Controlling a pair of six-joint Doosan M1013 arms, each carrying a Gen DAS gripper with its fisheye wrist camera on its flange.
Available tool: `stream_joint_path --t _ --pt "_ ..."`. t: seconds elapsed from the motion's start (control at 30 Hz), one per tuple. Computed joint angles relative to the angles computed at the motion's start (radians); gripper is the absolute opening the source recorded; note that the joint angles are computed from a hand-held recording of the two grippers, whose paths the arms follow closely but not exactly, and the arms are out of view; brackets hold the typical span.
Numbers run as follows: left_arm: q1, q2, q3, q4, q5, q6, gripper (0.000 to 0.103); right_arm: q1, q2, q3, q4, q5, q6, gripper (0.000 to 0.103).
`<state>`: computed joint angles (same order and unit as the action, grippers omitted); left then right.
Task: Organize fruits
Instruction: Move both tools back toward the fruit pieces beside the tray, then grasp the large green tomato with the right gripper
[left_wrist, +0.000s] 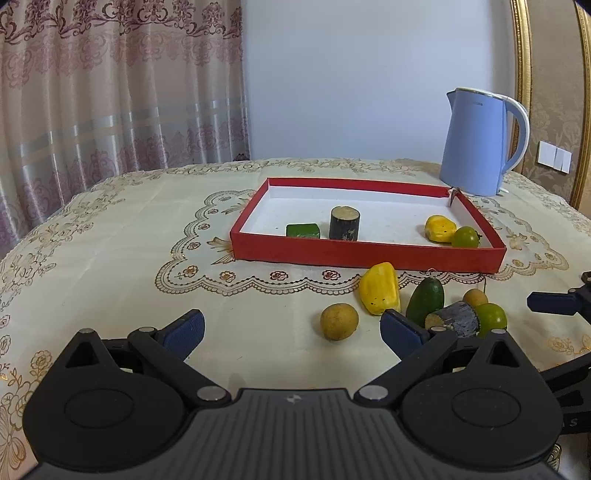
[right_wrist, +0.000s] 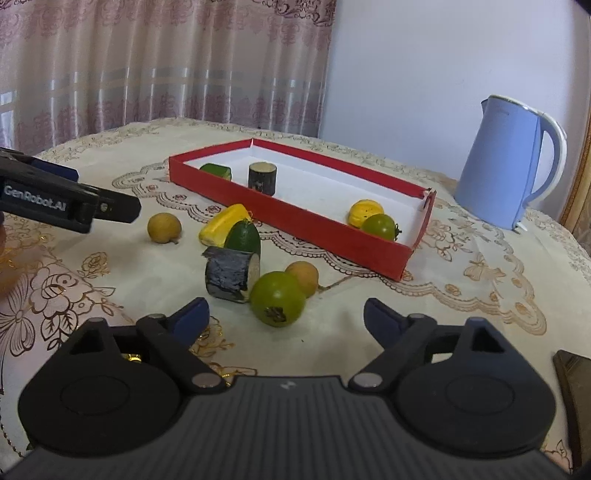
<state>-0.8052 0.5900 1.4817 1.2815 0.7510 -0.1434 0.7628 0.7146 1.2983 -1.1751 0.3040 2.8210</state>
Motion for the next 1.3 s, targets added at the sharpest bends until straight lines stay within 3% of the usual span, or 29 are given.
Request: stream_joint_path --t 0.03,0.13,0.2,0.33,0.57,0.67,0.93,1.3 --pt "0.0 0.0 0.0 0.0 0.001 -0.001 0.102 -0.001 0.001 -0.002 0.014 0.001 -0.012 0.077" --pt "0.001 -0.001 0.002 -0.002 -0.001 -0.004 0.102 -0.003 0.002 -0.005 0.045 -0.003 -0.035 0.076" --pt "0.001 0.0 0.001 -0.006 -0.003 0.0 0.102 -0.004 0.004 -0.009 0.068 0.002 -0.059 0.063" --pt "0.001 0.0 0.0 -0.009 -0.011 0.006 0.102 -0.008 0.008 -0.017 0.124 -0.004 -0.109 0.051" --pt "0.002 -0.001 0.002 -0.01 -0.01 0.001 0.102 -0.012 0.017 -0.037 0.215 -0.009 -0.2 0.049" --pt "0.002 -0.001 0.002 -0.014 -0.01 0.003 0.102 -0.016 0.018 -0.039 0.265 -0.027 -0.248 0.037" --pt "0.001 0.0 -0.001 -0.021 -0.006 0.015 0.102 -0.014 0.015 -0.031 0.215 -0.031 -0.202 0.031" --pt "-0.007 0.015 -0.024 -0.029 0.009 0.053 0.102 -0.016 -0.019 0.036 -0.065 -0.061 0.106 0.031"
